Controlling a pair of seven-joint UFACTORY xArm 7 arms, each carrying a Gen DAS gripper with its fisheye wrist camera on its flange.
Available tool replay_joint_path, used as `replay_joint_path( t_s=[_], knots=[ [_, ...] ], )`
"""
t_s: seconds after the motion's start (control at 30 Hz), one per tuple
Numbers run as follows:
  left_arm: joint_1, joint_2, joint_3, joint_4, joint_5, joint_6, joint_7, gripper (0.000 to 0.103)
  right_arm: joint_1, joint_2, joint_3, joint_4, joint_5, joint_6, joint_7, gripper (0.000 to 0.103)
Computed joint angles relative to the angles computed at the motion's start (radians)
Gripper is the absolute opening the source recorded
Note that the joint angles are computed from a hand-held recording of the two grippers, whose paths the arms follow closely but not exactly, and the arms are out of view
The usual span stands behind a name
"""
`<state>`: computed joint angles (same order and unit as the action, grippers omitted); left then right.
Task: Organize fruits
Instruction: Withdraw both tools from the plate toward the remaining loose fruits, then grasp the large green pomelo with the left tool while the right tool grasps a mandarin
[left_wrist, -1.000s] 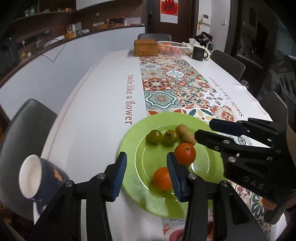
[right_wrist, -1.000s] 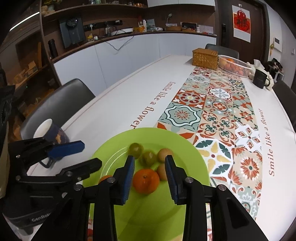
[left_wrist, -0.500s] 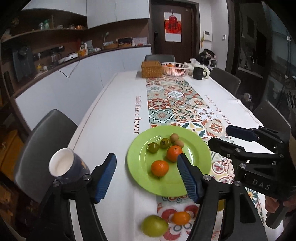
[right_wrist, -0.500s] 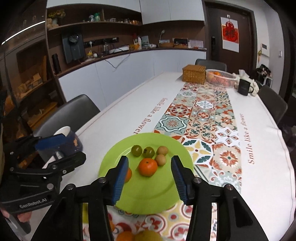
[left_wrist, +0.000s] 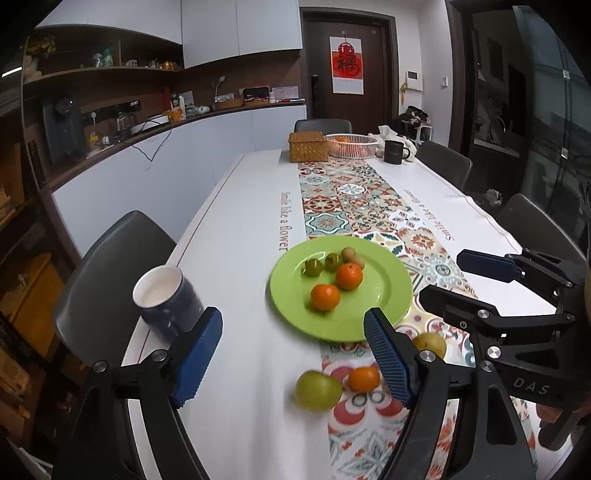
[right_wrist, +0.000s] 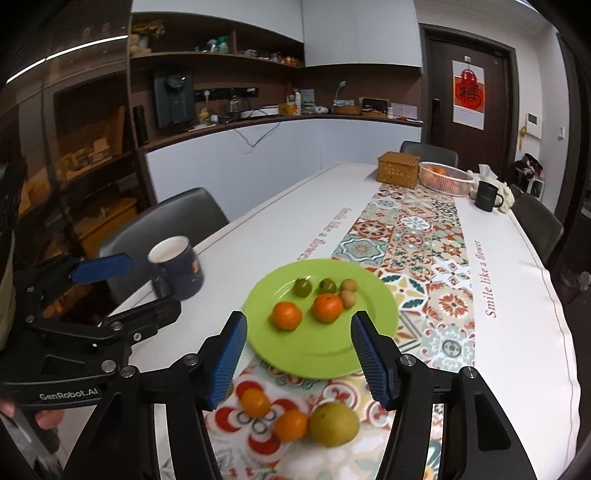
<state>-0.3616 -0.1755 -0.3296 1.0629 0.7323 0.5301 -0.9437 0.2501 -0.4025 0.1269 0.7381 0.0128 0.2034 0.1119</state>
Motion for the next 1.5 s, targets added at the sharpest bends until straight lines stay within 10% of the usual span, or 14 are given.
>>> replay_joint_path(
  t_s=[0.6, 1.1, 1.5],
  knots=[
    [0.004, -0.031, 0.005, -0.131, -0.099, -0.075, 0.231, 0.082, 0.094, 0.042, -0.013, 0.031, 0.032, 0.204, -0.213, 0.059],
    [-0.060, 0.109, 0.090, -0.110, -0.434, -0.148, 0.649, 0.082, 0.077, 0.218, -0.009, 0.162, 0.091, 0.373, -0.425, 0.059],
    [-0.073, 0.201, 0.111, -0.067, -0.568, -0.149, 0.774, 0.079, 0.048, 0.332, 0.000, 0.232, 0.153, 0.429, -0.513, 0.050]
  ],
)
